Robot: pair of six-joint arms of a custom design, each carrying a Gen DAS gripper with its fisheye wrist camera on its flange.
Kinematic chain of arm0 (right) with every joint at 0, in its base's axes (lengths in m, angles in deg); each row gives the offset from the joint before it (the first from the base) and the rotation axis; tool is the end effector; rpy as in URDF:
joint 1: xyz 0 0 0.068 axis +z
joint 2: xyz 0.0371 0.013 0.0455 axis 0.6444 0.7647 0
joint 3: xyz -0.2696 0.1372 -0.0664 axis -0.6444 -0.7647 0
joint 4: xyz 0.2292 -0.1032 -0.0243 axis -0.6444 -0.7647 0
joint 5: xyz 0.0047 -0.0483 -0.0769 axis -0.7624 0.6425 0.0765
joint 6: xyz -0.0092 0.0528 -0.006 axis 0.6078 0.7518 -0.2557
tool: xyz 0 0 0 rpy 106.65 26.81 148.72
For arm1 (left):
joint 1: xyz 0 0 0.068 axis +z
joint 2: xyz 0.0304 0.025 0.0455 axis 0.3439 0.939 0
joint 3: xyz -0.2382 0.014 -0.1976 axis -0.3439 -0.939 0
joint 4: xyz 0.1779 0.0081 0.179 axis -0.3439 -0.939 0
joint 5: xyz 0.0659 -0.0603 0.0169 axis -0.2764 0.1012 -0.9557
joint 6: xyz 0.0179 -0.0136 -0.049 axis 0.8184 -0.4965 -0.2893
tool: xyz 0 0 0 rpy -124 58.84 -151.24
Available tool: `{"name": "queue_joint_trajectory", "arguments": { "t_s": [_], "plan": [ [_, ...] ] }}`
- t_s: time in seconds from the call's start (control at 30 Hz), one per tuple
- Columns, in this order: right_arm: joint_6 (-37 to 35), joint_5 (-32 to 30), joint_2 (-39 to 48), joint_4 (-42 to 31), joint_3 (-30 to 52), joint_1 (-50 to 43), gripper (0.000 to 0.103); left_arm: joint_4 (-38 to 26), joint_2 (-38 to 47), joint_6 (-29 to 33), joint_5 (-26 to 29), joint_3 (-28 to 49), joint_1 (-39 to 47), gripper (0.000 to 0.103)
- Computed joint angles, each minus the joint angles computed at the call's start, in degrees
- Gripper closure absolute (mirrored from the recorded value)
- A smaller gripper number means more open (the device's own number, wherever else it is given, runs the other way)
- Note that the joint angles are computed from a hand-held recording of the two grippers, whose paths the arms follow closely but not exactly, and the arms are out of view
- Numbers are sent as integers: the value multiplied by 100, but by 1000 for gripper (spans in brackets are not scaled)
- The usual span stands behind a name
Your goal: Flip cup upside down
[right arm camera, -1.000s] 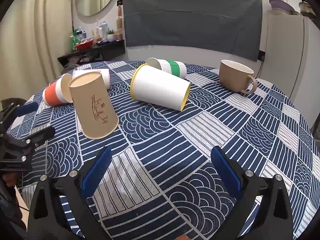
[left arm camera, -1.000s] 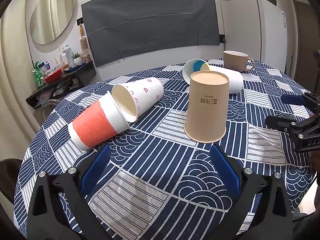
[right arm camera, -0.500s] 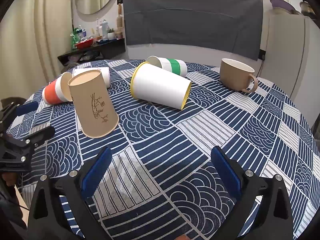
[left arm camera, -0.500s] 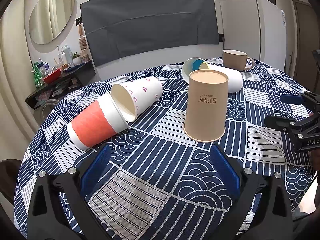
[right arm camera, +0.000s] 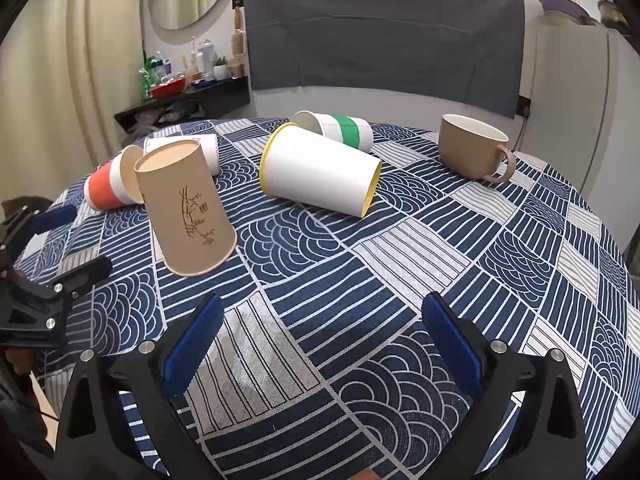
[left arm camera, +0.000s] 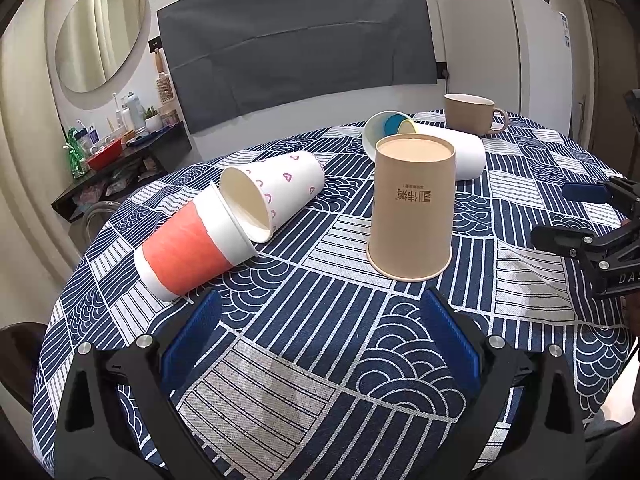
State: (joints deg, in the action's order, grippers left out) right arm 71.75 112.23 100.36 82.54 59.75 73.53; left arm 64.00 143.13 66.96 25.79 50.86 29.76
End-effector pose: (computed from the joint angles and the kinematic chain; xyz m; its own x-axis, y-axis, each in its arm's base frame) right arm 0.2104 0.1129 0.1582 -0.5955 0.2138 -0.7744 0.3179 0.9480 0.0172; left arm 0.3275 0.0342 0.1644 -0.3177 0.5087 -0.8001 0.6842 0.7073 0.1780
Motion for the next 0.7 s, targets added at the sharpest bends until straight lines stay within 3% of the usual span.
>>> {"name": "queue_joint_trajectory", "arguments": {
  "t_s": [0.7],
  "plan": [
    [-6,-9,6,32,-21,-19,8,-218,83,-88,-125,156,-24,6]
  ]
}}
